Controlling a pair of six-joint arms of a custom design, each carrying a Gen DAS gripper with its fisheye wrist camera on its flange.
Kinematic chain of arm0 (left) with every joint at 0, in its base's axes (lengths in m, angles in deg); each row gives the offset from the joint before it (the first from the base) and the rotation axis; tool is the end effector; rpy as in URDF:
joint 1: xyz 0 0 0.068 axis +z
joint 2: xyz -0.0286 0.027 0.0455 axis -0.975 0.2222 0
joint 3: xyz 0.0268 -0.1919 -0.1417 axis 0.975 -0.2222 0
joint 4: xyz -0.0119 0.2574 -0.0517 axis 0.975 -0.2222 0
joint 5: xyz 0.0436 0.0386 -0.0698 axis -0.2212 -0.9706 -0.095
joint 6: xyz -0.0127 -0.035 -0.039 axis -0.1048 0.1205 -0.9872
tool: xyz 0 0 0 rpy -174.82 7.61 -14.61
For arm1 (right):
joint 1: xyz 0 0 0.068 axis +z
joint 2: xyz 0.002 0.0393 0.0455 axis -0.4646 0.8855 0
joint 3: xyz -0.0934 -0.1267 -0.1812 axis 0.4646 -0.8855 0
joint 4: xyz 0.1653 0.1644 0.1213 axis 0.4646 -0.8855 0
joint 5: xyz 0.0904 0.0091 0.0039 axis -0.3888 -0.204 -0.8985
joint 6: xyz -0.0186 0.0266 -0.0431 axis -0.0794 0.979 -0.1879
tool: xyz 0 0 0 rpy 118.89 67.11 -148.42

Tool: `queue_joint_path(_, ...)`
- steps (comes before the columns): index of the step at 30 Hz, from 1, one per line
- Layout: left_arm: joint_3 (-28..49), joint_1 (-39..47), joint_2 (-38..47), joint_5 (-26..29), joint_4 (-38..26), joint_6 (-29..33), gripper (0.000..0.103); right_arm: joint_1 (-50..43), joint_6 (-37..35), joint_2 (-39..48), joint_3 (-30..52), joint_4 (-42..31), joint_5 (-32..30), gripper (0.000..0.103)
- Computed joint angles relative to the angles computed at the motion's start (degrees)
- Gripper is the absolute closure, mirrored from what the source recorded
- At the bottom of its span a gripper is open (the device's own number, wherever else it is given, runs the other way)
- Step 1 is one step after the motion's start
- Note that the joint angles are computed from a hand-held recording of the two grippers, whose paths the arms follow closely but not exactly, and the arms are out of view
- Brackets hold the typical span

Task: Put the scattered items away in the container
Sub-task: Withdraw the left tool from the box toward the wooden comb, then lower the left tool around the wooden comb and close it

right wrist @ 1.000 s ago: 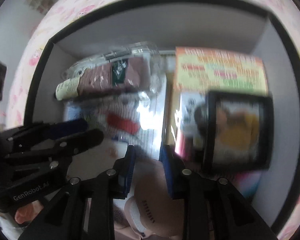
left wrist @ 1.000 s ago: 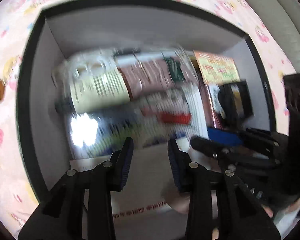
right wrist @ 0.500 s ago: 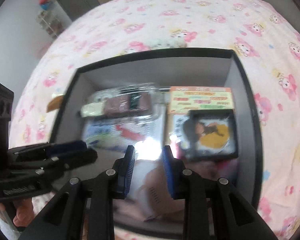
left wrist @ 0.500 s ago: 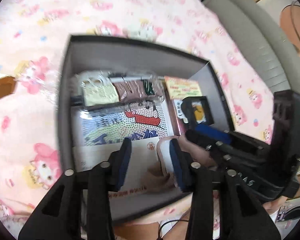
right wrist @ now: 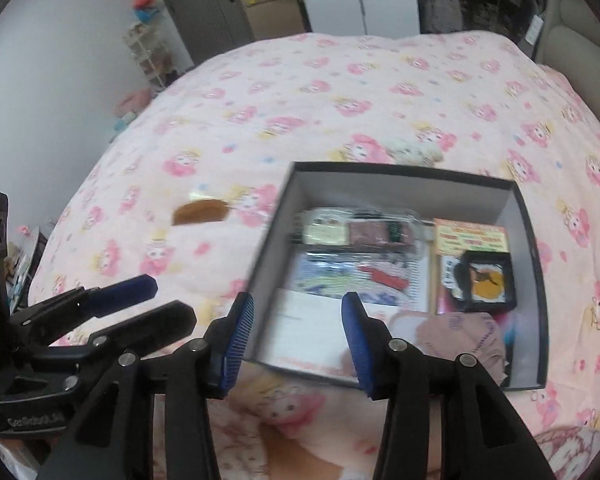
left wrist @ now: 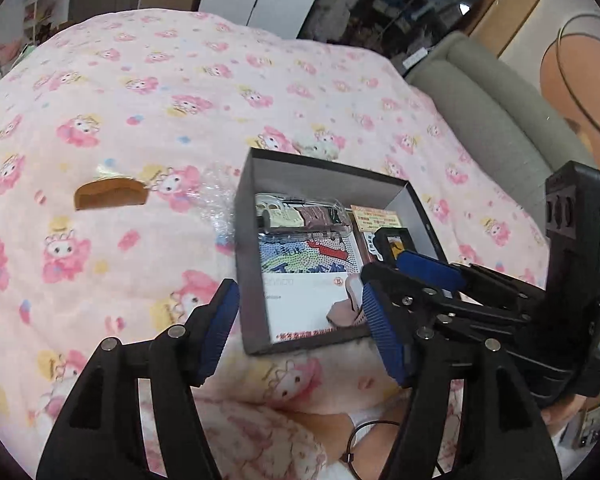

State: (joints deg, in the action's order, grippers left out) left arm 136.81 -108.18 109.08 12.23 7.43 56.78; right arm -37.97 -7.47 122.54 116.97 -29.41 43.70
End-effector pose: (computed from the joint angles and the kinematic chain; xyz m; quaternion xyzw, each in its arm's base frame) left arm 0.2216 -0.1367 0.3177 0.0168 0.9370 -0.2119 0.2773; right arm 0.2274 -0.0284 0.3356 -0.0515 0.9517 0.1276 0.2743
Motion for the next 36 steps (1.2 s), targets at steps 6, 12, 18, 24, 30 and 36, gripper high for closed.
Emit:
queue_joint_path(6,-3.0,6.6,-7.5,2.2,-4.9,3.1,0.037,11.4,6.7,-2.2,-0.5,0.8,4.6,0.06)
queue_joint_path(12,-5.6,13.1,-13.3,3.9,-8.2,6.6,0.037,21.2,11.9,-1.6,-0.6,2.7,8.7,0.06)
queue_joint_path(18,-9.8,21.5,-17.2,7.7,-7.4,9.1,0.037,28.3,14.7,1.3,1.1,4.3,12.9,0.056)
queue_joint_path(24,-12.1,33.1,-15.8,15.7,-5.1,13.4,0.037,31.4,16.6,9.1,4.5,6.2,11.5,0.049)
queue_joint_path(30,-11.3,44.4,-8.5,21.0,-1.3,17.8,0.037,30.2,19.9,26.7,15.2,5.2,6.8,0.046)
queue_joint_path(36,-8.6,51.0,8.4,27.0,8.8,19.9,0.037,29.7,24.1,42.4,28.9,5.1,5.8,0.046)
